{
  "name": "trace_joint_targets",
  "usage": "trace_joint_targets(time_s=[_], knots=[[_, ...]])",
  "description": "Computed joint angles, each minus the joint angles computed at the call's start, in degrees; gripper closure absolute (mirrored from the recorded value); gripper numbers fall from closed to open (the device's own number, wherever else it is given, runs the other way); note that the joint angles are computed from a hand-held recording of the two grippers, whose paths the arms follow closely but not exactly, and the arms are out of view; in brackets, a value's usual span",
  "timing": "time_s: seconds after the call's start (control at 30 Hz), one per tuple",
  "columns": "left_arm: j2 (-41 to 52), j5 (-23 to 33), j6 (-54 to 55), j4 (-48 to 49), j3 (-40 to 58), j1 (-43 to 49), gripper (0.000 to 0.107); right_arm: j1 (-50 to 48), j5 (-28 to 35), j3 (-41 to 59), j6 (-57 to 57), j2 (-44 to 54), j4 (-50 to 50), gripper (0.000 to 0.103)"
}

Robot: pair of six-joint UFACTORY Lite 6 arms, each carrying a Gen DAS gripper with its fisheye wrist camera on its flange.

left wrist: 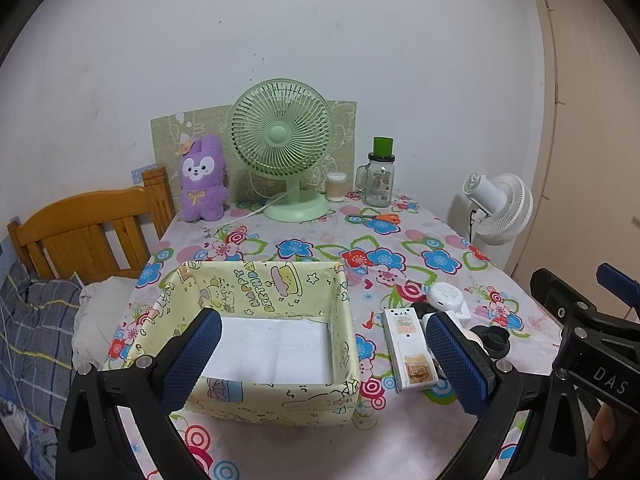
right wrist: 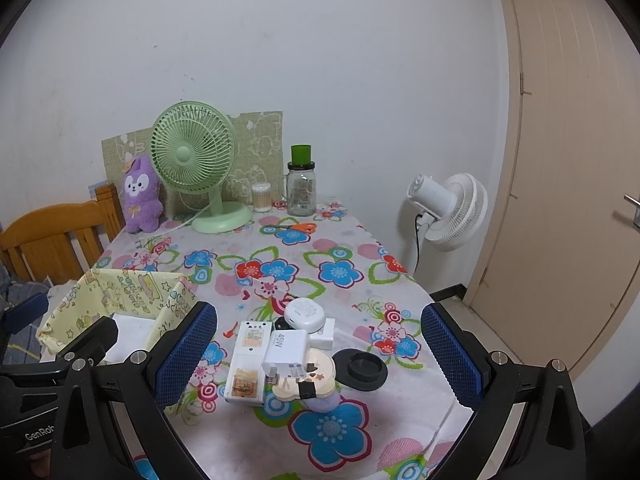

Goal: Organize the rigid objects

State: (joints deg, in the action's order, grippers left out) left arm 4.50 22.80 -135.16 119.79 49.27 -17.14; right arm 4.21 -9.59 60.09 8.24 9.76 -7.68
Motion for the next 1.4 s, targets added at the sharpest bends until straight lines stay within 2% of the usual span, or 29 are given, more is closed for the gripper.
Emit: trace_joint_targets(time_s=[0.13, 0.33, 0.47, 0.6, 0.83, 1.07, 1.27, 1.4], knots=[[1.1, -0.5, 0.8, -0.8, 1.1, 0.0, 0.004, -0.5, 0.0, 0.8, 2.4, 1.2, -2.6, 0.0], [4.5, -1.3, 2.0, -2.1, 4.2, -1.0, 0.004, -1.1, -1.2, 0.8, -0.4, 2.4, -0.3, 0.0], [7.7, -1.6, 3.1, -3.3, 7.0, -2.2, 0.004, -2.7, -1.9, 1.6, 2.0, 4.0, -3.7, 0.0], [10.8, -2.4, 4.6, -5.4, 10.1, -3.5, 0.004, -5.1, -2.6, 3.2, 13.8, 6.3, -16.5, 0.0], [16.5, -3.0, 9.4, -11.4, 16.3, -6.1, 0.004, -7.3, -3.4, 6.5, 18.4, 10.2, -24.0, 0.001], [23.5, -3.6, 16.6, -18.8, 24.3, -8.4, 0.006, -10.9, -5.0, 11.1, 30.0, 15.3, -37.5, 0.005], [30.1, -6.2, 23.2, -26.4, 31.2, -9.3, 0.009, -12.9, -5.3, 15.4, 37.8, 20.6, -45.8, 0.006], [35.2, -5.6, 30.9, -33.8, 36.6, -9.9, 0.009, -13.5, -5.0, 18.4, 40.3, 24.4, -48.9, 0.008]])
